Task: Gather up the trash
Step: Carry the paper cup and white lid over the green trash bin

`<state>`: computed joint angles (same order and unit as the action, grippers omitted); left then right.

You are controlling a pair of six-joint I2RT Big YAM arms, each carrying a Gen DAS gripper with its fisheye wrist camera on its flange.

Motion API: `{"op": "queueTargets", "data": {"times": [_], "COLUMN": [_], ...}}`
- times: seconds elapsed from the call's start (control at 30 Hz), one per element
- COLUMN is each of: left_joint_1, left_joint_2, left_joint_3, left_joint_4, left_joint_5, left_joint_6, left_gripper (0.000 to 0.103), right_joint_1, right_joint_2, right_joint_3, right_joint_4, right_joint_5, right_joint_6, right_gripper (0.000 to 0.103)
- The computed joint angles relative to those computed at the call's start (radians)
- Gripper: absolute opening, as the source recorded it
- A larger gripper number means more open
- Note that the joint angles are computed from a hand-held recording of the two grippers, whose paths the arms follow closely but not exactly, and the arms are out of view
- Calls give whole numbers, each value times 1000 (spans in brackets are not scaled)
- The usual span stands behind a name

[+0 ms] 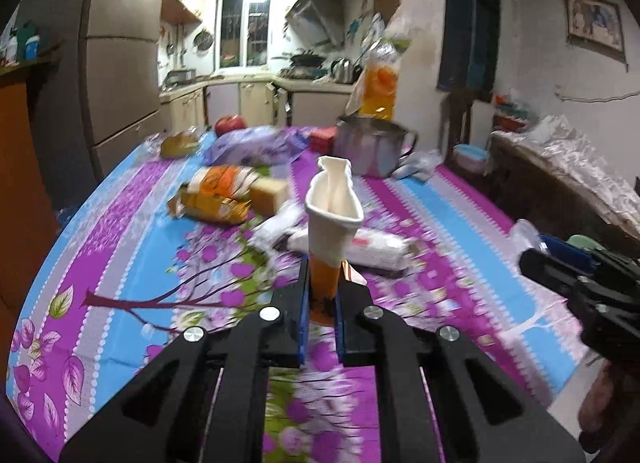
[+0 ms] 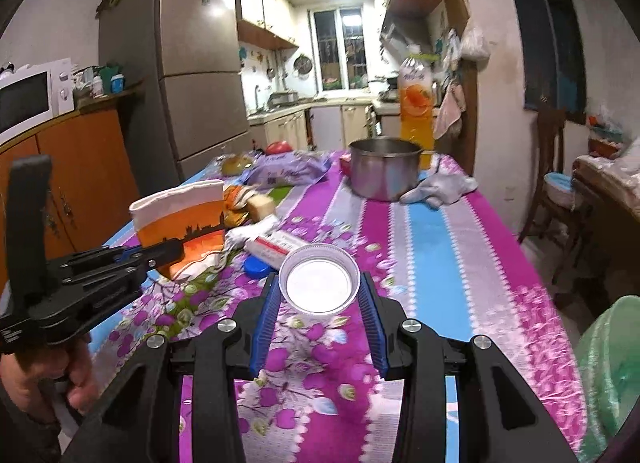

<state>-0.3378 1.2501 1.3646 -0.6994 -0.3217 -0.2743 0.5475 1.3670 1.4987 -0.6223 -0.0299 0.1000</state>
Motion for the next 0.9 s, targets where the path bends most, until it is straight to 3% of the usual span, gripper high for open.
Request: {"op": "queueTargets", "data": {"times": [0.43,0.7,0.9], "left_joint_1": [-167,-254,-308], "left_joint_2": [108,223,351], "left_joint_3": [141,281,435], "left_joint_4": [42,52,22], "left_joint_5": [3,22,66], "left_joint_6": [26,71,97], "left_gripper": [8,8,8], "right_joint_1": [-117,-256,-385], "right_joint_2": [-127,-201,-230], "right_joint_3": [-41,-64,-71], "right_joint_4": [-35,-75,-113], "right_joint_5": [118,132,125], "right_joint_6": [-3,-10,-22], "right_gripper": [41,41,41]}}
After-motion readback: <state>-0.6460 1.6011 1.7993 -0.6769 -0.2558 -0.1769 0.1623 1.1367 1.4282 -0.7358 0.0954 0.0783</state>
